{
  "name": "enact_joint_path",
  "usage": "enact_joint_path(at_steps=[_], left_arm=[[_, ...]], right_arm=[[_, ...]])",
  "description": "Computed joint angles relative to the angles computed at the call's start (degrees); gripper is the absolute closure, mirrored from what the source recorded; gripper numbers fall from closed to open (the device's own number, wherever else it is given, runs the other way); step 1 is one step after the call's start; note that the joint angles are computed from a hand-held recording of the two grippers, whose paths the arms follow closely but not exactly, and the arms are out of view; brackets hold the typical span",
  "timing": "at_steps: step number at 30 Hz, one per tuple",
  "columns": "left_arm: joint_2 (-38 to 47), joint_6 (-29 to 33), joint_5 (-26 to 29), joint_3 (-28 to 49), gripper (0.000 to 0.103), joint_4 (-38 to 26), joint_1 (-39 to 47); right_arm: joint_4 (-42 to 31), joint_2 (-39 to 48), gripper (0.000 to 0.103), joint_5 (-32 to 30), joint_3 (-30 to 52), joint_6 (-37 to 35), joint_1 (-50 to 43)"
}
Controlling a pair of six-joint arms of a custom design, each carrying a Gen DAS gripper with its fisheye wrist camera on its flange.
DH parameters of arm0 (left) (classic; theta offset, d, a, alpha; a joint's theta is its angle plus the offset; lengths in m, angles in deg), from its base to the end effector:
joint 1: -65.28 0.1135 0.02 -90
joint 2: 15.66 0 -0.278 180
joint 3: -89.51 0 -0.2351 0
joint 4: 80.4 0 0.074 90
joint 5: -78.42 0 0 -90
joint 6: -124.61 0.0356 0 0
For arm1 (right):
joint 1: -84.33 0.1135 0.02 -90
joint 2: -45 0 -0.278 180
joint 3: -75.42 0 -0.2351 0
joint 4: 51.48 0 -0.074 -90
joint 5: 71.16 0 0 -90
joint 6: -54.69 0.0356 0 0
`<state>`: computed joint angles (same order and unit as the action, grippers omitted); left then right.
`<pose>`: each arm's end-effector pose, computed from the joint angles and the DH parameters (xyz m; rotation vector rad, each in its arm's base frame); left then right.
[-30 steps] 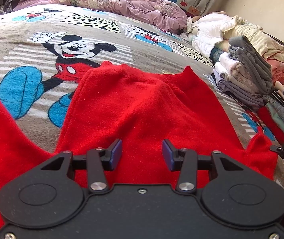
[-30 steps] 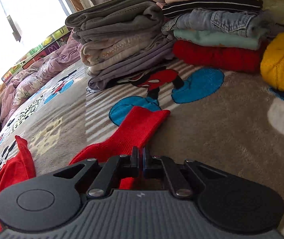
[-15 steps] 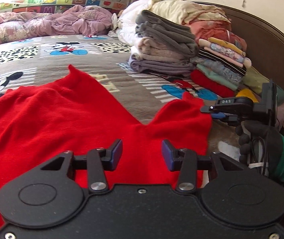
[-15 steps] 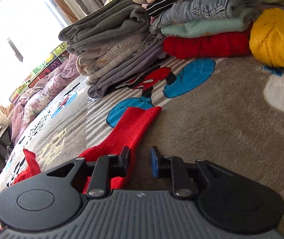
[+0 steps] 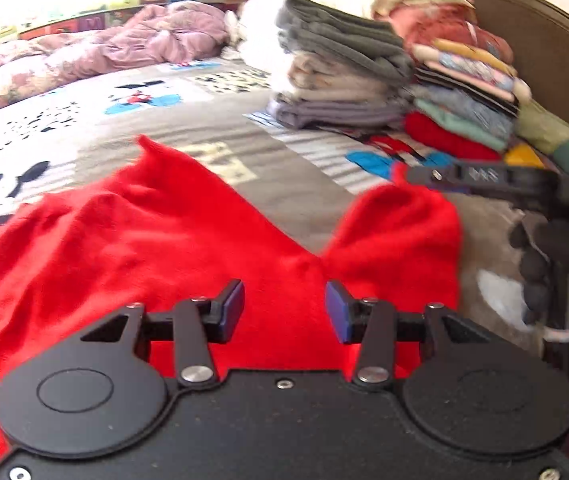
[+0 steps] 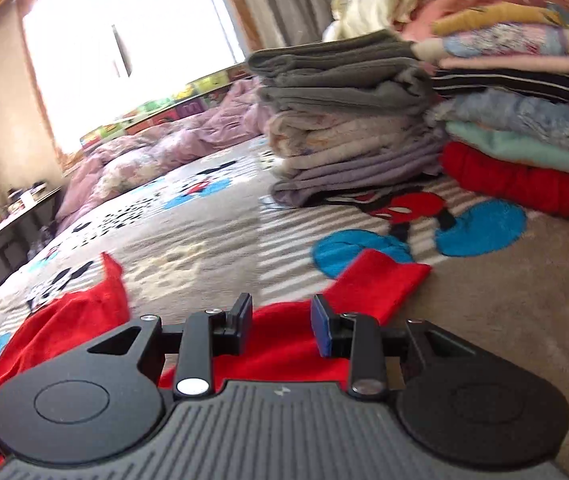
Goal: Fold clothes
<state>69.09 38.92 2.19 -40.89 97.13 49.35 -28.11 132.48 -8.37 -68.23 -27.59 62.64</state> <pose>0.2600 -0.0830 0.1887 0.5217 2.1699 -0.3785 0.2372 -0.0768 0.1590 0.2242 2.0009 0.3323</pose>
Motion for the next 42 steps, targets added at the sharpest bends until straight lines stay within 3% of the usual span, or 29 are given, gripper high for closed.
enact_joint_path(at_steps=[3, 8, 11, 13, 15, 16, 19, 22, 25, 26, 27, 28, 29, 31, 33, 37, 42], left_arm=[[3.3, -1.1, 2.9, 5.0, 0.059, -0.4, 9.9], [15.9, -5.0, 13.6, 19.2, 0.059, -5.3, 23.9], [23.6, -7.8, 18.4, 27.5, 0.059, -9.2, 27.9], [29.2, -8.9, 19.5, 34.7, 0.05, -14.3, 29.4], [34.4, -10.1, 17.2, 41.1, 0.06, -19.7, 30.2], [34.7, -11.3, 19.8, 41.7, 0.059, -19.9, 31.4], [34.4, -11.7, 23.1, 42.6, 0.056, -19.6, 32.5], [34.7, -10.4, 23.8, 44.2, 0.056, -19.2, 31.8], [37.2, -12.6, 25.7, 46.5, 0.053, -18.1, 31.3], [38.7, -13.7, 22.5, 48.8, 0.048, -20.5, 30.6], [40.8, -14.4, 19.6, 51.3, 0.053, -22.7, 30.1], [41.8, -16.3, 21.3, 51.1, 0.055, -21.1, 30.9], [42.7, -18.3, 23.0, 50.8, 0.054, -19.5, 31.6], [41.7, -20.8, 25.4, 50.2, 0.054, -19.1, 33.0], [39.0, -21.4, 25.8, 47.3, 0.049, -16.2, 34.2], [32.7, -21.9, 26.4, 40.6, 0.049, -11.3, 36.3], [20.4, -16.1, 21.9, 27.5, 0.05, -5.9, 32.9]], right_arm=[[-9.4, -1.6, 0.068, -4.6, 6.3, -3.3, 6.9], [-27.1, 9.1, 0.069, -8.7, 28.4, -5.9, 19.8], [-31.2, 18.6, 0.073, -6.6, 39.5, -7.5, 24.4], [-33.6, 26.5, 0.073, -3.3, 46.1, -5.0, 23.3], [-37.5, 34.3, 0.098, -1.5, 53.4, 1.3, 21.1], [-36.4, 34.9, 0.102, -5.1, 53.2, 4.5, 18.6], [-30.2, 31.0, 0.094, -6.6, 47.1, 3.8, 17.1], [-29.6, 29.9, 0.093, -8.5, 47.3, 2.9, 17.6], [-33.0, 32.4, 0.09, -6.4, 53.1, 1.7, 19.8], [-35.2, 34.4, 0.081, -4.6, 56.4, 1.5, 20.7], [-39.9, 37.1, 0.078, -1.2, 60.8, 0.8, 21.3], [-42.9, 39.7, 0.081, 1.7, 64.3, 0.8, 21.8], [-42.2, 41.0, 0.082, 0.1, 64.9, 2.5, 21.0], [-41.2, 40.8, 0.081, -1.4, 64.1, 4.9, 20.1], [-36.6, 35.4, 0.079, -0.1, 57.0, 3.4, 19.9], [-28.5, 24.0, 0.079, 0.1, 42.2, 0.6, 19.2], [-22.2, 11.6, 0.079, 0.1, 24.7, -3.5, 21.3]])
